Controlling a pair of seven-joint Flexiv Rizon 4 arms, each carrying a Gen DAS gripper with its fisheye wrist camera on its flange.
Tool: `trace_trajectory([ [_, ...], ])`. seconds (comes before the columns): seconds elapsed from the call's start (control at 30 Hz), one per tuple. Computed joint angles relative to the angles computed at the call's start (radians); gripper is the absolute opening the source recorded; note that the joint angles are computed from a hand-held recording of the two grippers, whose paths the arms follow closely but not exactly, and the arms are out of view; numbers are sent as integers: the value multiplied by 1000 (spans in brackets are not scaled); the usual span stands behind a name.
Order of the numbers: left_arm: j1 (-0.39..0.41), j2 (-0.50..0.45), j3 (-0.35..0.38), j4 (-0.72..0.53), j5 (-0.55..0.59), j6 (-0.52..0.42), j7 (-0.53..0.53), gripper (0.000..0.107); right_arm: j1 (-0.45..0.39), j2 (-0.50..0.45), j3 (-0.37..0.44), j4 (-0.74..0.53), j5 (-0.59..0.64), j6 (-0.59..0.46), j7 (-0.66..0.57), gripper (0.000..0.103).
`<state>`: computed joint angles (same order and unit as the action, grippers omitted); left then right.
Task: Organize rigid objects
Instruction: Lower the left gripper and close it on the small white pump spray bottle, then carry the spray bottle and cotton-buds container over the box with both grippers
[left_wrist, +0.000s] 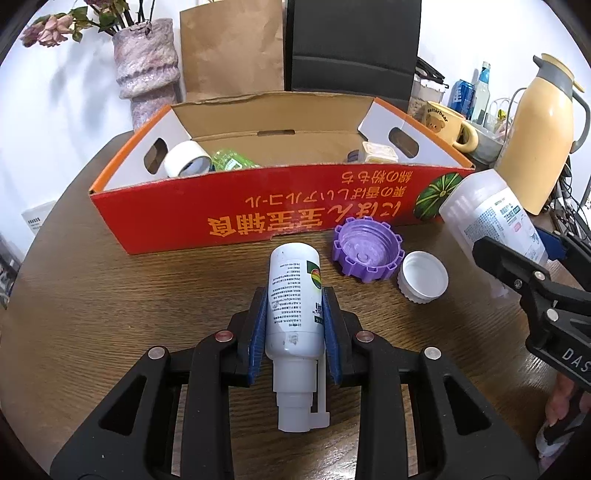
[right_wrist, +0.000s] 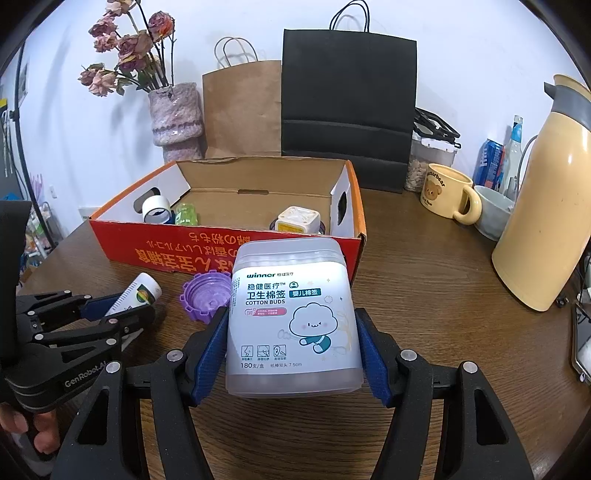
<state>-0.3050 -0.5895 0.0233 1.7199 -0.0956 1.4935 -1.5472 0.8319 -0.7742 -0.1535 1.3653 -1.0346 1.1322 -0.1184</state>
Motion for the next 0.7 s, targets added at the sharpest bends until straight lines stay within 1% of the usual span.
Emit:
trace_trajectory([
  [0.03, 3, 3, -4, 5, -1, 6, 0, 24, 1, 1, -1, 0, -3, 4, 3, 70],
  [0.07, 20, 9, -24, 15, -7, 19, 8, 24, 4, 2, -4, 0, -9, 5, 7, 70],
  [0.2, 31, 24, -36, 36, -19, 53, 13, 24, 10, 6, -11, 1, -34, 14, 21, 70],
  [0.33, 31, 35, -31, 46, -31, 71, 12, 24, 10, 5, -10, -2, -45, 18, 29, 70],
  [0.57, 49, 57, -42, 60, -54, 109, 15, 24, 18, -8, -14, -35, -55, 18, 36, 70],
  [0.7, 33, 60, -12, 42, -60, 105, 4, 24, 20, -16, -16, -60, -49, 15, 35, 70],
])
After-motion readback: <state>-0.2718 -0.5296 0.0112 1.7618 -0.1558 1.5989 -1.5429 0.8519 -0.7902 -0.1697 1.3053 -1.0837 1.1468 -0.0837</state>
